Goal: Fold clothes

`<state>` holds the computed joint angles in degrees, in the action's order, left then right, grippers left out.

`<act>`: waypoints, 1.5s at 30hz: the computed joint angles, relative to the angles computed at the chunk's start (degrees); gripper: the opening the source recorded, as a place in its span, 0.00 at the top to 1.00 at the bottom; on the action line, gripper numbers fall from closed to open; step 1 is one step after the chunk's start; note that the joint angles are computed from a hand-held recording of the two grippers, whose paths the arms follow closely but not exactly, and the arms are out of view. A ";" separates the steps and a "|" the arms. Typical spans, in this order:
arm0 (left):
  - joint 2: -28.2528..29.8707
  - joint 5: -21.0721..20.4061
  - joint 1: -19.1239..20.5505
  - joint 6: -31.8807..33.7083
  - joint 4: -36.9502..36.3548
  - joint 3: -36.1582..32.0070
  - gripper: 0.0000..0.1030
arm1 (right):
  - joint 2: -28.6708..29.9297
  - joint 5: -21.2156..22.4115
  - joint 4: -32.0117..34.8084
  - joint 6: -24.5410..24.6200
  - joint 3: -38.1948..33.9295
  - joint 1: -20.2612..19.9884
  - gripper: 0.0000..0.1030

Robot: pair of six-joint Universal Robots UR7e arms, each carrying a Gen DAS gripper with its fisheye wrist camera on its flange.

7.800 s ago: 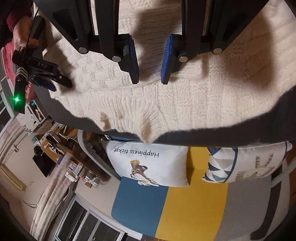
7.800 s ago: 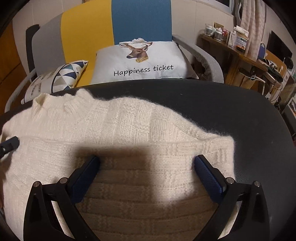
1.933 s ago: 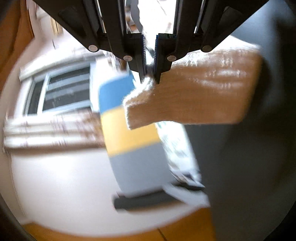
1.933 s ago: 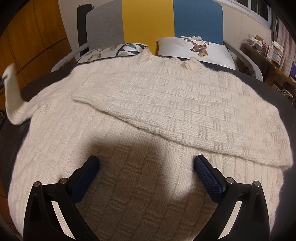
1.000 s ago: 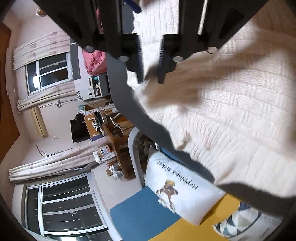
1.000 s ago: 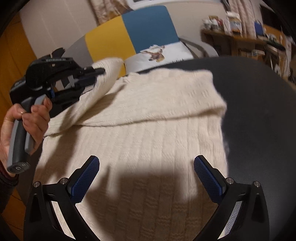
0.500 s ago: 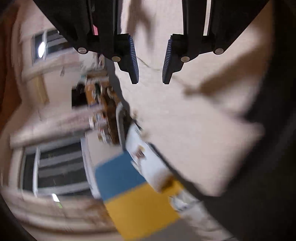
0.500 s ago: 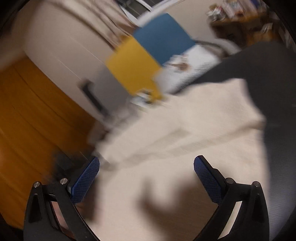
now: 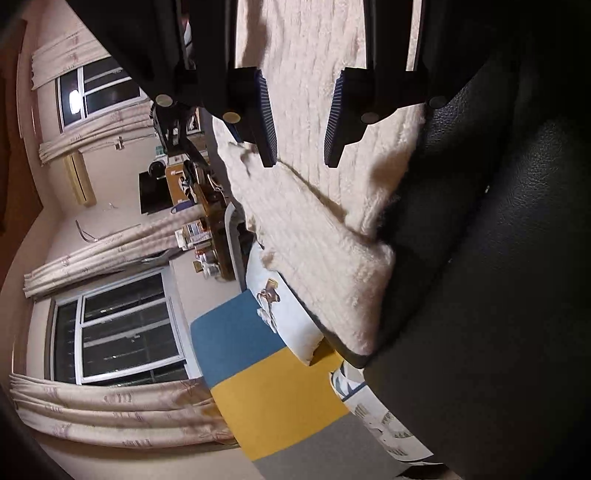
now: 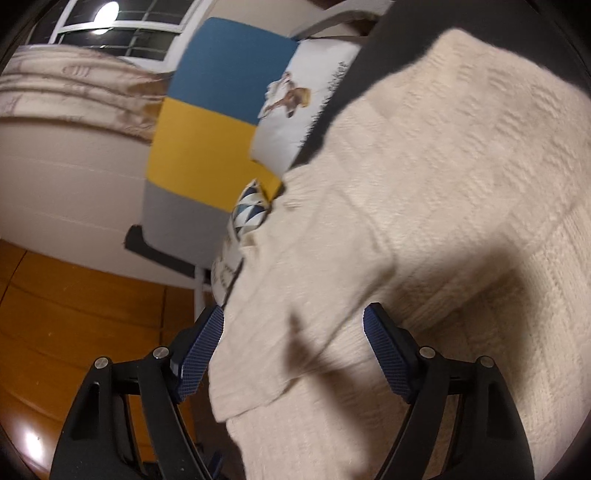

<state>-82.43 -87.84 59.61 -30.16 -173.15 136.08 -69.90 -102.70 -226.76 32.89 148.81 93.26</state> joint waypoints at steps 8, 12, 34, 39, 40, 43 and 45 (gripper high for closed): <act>2.25 -4.32 4.44 -6.01 -6.19 0.72 0.75 | 1.22 -3.66 5.40 -0.72 -3.06 -0.63 0.83; 2.69 -5.47 6.15 -9.10 -9.76 1.03 0.73 | 0.06 -2.14 6.96 -4.47 -3.07 -0.49 0.92; 15.54 3.25 2.59 -32.45 -26.57 -2.36 0.68 | -6.06 -4.78 33.58 -17.62 -25.26 19.92 0.92; 17.69 2.81 3.23 -33.84 -28.12 -4.57 0.68 | -4.43 -4.86 36.88 -19.74 -29.62 22.20 0.92; 18.01 2.35 3.39 -33.87 -28.02 -5.17 0.68 | -4.04 -4.95 37.60 -20.18 -30.36 22.59 0.92; 18.91 3.26 3.77 -33.61 -27.10 -6.75 0.68 | -3.18 -4.81 39.38 -21.02 -32.10 23.48 0.92; 19.35 3.40 4.53 -33.87 -25.37 -7.77 0.68 | -3.25 -4.72 39.45 -21.60 -32.49 24.03 0.92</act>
<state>-63.08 -84.43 64.15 -64.04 -198.51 128.30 -73.14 -107.42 -187.31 11.29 116.32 117.29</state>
